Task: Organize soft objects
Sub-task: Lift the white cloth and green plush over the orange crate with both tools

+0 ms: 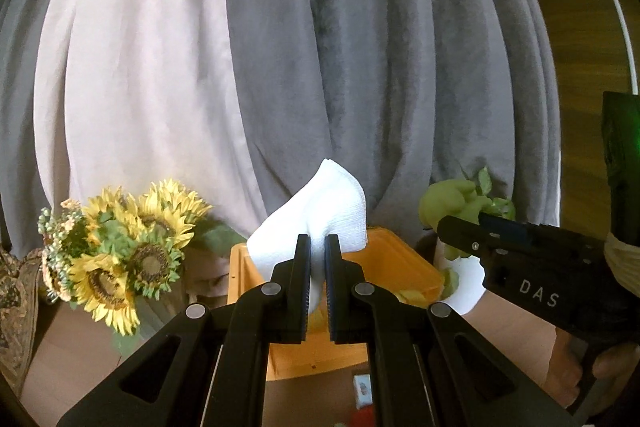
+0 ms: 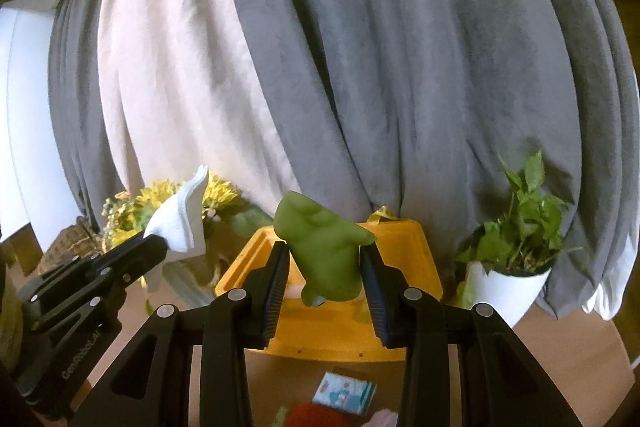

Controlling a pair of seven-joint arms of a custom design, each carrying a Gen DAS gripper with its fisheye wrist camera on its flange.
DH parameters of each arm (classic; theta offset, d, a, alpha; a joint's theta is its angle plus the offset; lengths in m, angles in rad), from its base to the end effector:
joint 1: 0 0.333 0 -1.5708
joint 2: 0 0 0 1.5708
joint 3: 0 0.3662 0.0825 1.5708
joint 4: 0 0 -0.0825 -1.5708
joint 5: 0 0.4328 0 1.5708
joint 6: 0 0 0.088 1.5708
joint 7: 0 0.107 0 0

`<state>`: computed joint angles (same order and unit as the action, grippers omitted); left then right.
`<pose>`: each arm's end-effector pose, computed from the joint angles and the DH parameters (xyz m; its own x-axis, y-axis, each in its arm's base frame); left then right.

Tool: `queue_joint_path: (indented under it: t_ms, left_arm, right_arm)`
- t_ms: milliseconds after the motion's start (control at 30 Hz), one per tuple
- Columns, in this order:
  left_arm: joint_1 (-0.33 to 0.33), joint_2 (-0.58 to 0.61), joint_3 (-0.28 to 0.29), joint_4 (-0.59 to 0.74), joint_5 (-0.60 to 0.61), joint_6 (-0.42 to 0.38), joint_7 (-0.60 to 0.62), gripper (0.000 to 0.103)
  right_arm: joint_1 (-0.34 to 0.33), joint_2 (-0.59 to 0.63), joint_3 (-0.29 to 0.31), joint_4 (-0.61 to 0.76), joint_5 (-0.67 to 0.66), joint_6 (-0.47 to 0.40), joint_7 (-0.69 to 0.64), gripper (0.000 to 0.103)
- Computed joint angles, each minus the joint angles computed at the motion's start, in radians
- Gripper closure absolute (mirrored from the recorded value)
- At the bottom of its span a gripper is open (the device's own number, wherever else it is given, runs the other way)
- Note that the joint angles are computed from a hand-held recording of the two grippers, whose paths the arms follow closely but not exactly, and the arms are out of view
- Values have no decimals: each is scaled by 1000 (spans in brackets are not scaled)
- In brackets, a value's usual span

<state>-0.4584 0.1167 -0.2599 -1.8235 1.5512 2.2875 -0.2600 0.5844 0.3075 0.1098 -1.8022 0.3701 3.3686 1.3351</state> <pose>0.5355 -0.4271 0.5599 0.1722 -0.9850 0.0101 -0.2653 -0.0562 -0.9625 0.5917 0.4266 0.5501 0.5364 -0.8345 -0.1258 -0.3364 -0.0747 -0.9387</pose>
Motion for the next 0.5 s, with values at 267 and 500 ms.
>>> queue_joint_path:
  t_ms: [267, 500]
  left_arm:
    - [18, 74, 38, 75, -37, 39, 73, 94]
    - [40, 143, 81, 140, -149, 117, 152, 94]
  right_arm:
    - [115, 113, -171, 168, -3, -120, 58, 65]
    - [156, 224, -270, 324, -96, -250, 187, 65]
